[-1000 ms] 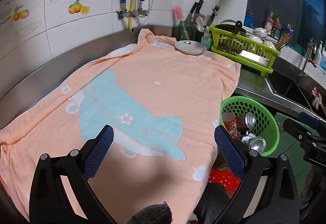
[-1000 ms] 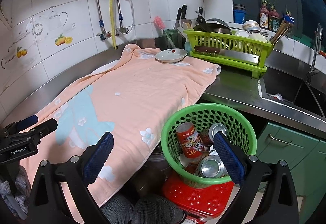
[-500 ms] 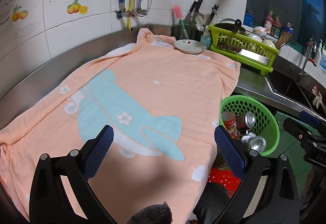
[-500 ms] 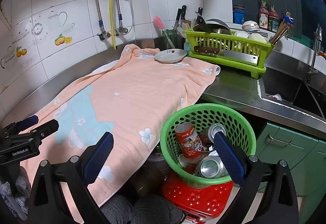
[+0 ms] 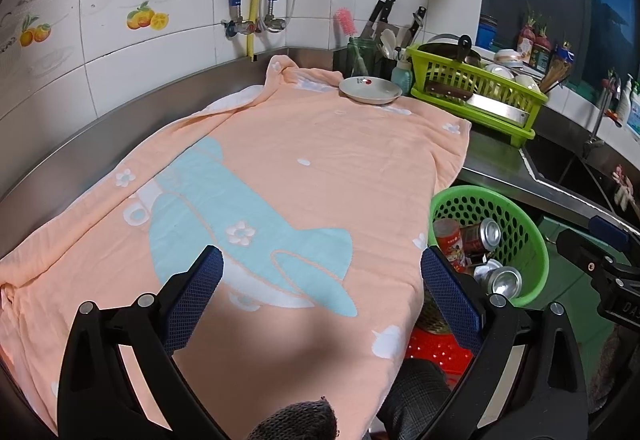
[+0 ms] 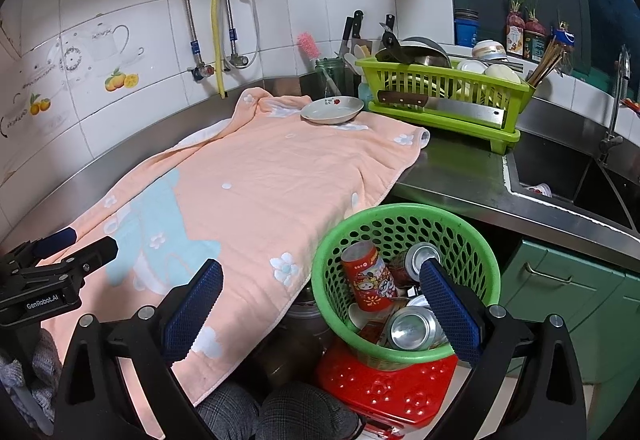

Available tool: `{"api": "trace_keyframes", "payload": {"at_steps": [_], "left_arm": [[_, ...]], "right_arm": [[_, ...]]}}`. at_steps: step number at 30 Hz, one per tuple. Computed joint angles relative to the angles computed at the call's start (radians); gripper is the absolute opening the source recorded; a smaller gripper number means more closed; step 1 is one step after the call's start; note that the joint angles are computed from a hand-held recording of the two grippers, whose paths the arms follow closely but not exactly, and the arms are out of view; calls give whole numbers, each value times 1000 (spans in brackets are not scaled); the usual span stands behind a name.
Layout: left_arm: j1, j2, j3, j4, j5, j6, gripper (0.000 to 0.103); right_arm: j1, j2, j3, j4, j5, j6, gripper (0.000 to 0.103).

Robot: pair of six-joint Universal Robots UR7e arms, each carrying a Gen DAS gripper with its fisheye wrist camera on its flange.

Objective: Collect trash

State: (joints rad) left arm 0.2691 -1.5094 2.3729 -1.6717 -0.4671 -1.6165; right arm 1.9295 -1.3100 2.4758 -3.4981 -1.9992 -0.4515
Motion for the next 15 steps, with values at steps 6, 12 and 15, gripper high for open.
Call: {"api": "trace_keyframes", "payload": {"at_steps": [6, 12, 15], "left_arm": [[3, 4, 1, -13, 2, 12, 98], [5, 8, 1, -27, 1, 21, 98], [6, 8, 3, -30, 1, 24, 98]], "right_arm": [[1, 2, -4, 4, -2, -2, 95], [-1, 8, -4, 5, -4, 5, 95], [0, 13, -2, -3, -5, 2, 95]]}}
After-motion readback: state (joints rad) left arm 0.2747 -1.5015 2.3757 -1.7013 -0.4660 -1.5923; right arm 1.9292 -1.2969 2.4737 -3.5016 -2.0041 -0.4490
